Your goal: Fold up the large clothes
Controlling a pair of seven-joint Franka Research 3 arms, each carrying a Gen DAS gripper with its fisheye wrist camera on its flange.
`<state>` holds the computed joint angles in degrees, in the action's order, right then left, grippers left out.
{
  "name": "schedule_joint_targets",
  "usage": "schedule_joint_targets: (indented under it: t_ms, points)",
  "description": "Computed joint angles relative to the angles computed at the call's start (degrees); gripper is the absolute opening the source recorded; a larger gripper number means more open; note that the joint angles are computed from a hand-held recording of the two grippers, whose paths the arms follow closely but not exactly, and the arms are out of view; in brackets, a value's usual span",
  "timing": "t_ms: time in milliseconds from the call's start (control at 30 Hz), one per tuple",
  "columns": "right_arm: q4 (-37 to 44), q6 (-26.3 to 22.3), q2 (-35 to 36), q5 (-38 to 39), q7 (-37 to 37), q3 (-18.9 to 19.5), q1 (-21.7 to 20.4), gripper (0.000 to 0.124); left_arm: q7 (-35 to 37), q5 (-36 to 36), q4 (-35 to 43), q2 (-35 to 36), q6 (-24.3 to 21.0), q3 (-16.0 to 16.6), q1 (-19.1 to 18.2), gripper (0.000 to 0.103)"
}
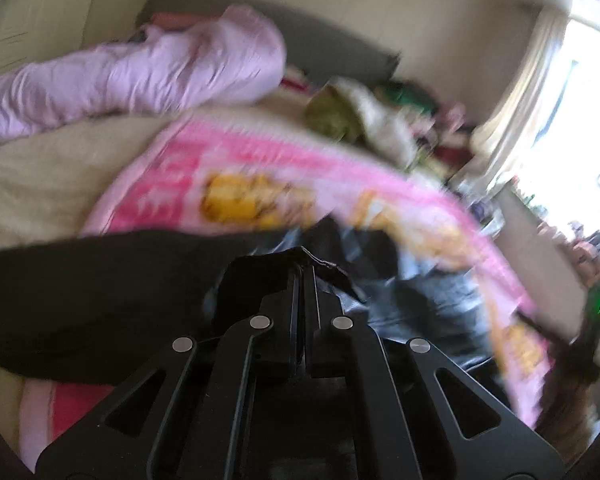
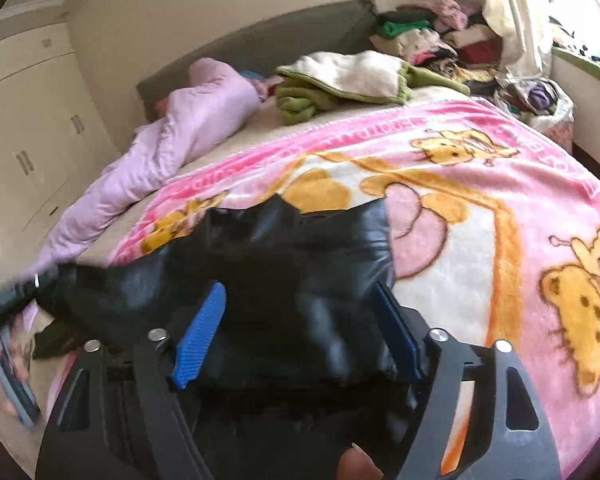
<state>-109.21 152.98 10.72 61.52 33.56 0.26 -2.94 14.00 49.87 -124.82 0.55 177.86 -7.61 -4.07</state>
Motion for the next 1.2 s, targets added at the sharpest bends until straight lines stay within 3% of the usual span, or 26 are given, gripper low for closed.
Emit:
schedule_joint_targets:
  t_ms: [100,300,367,467,567,633,700,733,833,900,1033,1200]
  points:
    - [5.2,-0.3,4.8,-5.4,5.9,-0.1,0.8,0.063,3.2,-4.3,-1.7,1.7,-1.5,0.0,0.0,0.0]
    - [16.5,-2.4,15.4,-17.1,15.6,0.2,0.9,0.061,0.8,-1.4,-3.8,1.6,-1.2,1.6,-0.5,0.0]
    - [18.6,-1.4,18.3,-24.5,22.3,-2.3,2.9,0.061,1.5,-1.7,-4.1,1.6,-1.7,1.4,-0.5,0.0]
    - [19.2,0.5,20.7,-30.0,25.5,-2.8,3.1,0.061,5.4,-5.5,-4.1,2.5,-1.5,0.7,-0.6,0.001]
    - [20.0,0.9,22.1,-30.1,25.9,-0.1,0.2,0.061,5.6,-4.7,-2.8,4.0,-3.7,0.9,-1.9,0.002]
    - [19.1,0.9,21.0,-29.2,24.9,1.6,-1.5,0.062,6.6,-5.8,-2.3,4.5,-5.2,0.9,-2.4,0.003]
    - [16.7,1.4,18.5,-26.4,22.0,4.0,-3.5,0.064,7.9,-7.7,-2.8,3.8,-5.5,0.9,-2.4,0.014]
    - [14.8,0.6,16.4,-22.2,18.1,6.5,-6.0,0.065,7.8,-7.7,-3.3,3.1,-5.4,1.1,-2.3,0.017]
    - [9.6,-0.8,11.1,-13.9,10.4,8.3,-8.1,0.065,6.1,-6.6,-5.0,-0.1,-5.6,1.1,-1.9,0.028]
    - [6.3,-1.5,8.0,-10.8,6.6,8.1,-8.0,0.065,3.0,-3.9,-5.6,-2.1,-6.5,0.3,-1.0,0.036]
    - [0.0,-2.2,2.7,-9.2,1.1,6.4,-5.7,0.065,-0.3,-0.3,-5.8,-4.8,-8.1,-1.9,0.3,0.036]
    - [-4.2,-3.5,-0.5,-7.7,-2.4,3.8,-2.3,0.065,11.8,-11.1,-4.3,-2.8,-7.8,-3.1,-2.4,0.036]
